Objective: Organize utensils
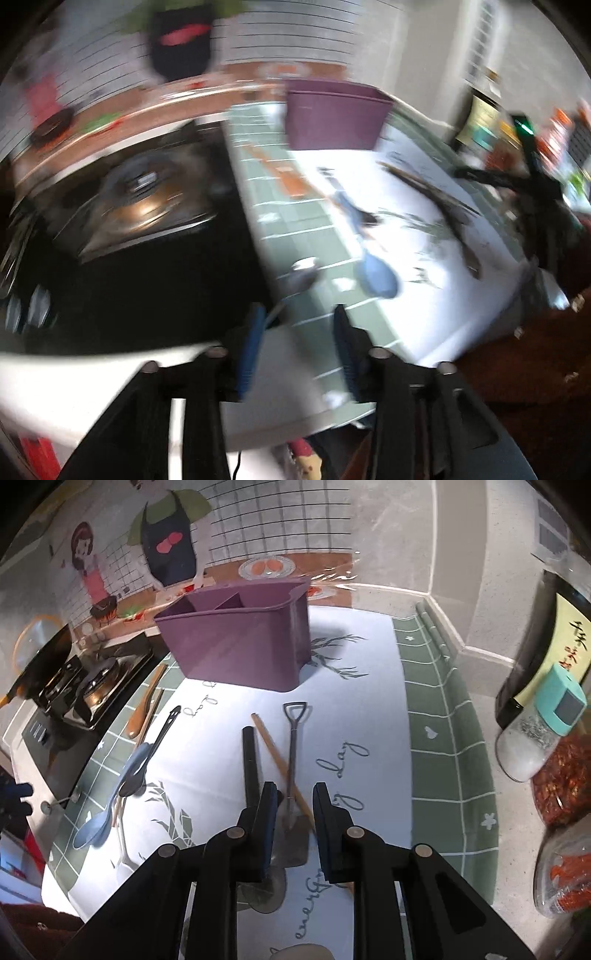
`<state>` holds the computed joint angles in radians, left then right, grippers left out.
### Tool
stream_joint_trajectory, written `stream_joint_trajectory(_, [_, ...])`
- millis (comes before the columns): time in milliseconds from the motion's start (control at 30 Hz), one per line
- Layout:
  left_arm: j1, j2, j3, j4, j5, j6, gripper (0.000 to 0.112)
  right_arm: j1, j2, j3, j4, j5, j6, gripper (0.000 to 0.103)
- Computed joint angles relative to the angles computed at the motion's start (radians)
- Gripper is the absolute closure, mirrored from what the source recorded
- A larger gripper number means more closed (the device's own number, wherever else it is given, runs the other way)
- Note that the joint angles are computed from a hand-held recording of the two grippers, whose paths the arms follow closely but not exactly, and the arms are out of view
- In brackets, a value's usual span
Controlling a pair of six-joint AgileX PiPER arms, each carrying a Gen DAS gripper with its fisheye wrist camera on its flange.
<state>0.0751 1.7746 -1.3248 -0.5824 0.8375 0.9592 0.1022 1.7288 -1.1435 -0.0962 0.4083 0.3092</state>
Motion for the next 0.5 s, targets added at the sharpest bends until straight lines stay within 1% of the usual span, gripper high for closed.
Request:
stream_joint_trajectory(67, [0.037,-0.023,0.061,0.015,-0.086,-0.064,0.064,-0.011,0.007,-0.011,0.039,0.000,-0.020,0.084])
stream_joint_trajectory(133, [0.051,-0.020,0.081,0.062,-0.118,-0.131,0.064,-0.018,0.025,-0.035,0.082,0.006,-0.061,0.084])
stream_joint_trajectory(167, [0.058,-0.013,0.086,0.091,-0.124,-0.164,0.064,-0.016,0.040,-0.054,0.088,0.013,-0.068,0.084])
stream_joint_trajectory(300, [0.057,0.013,0.096,0.102,-0.142,-0.167,0.064,0.001,0.083,-0.110,0.129,0.035,-0.112,0.083])
stream_joint_trajectory(433, [0.041,0.050,0.088,0.075,-0.156,-0.157,0.065,0.031,0.100,-0.138,0.114,0.050,-0.111,0.083])
stream_joint_trajectory(500, [0.030,0.067,0.072,0.087,-0.156,-0.173,0.070,0.040,0.096,-0.137,0.096,0.054,-0.100,0.083])
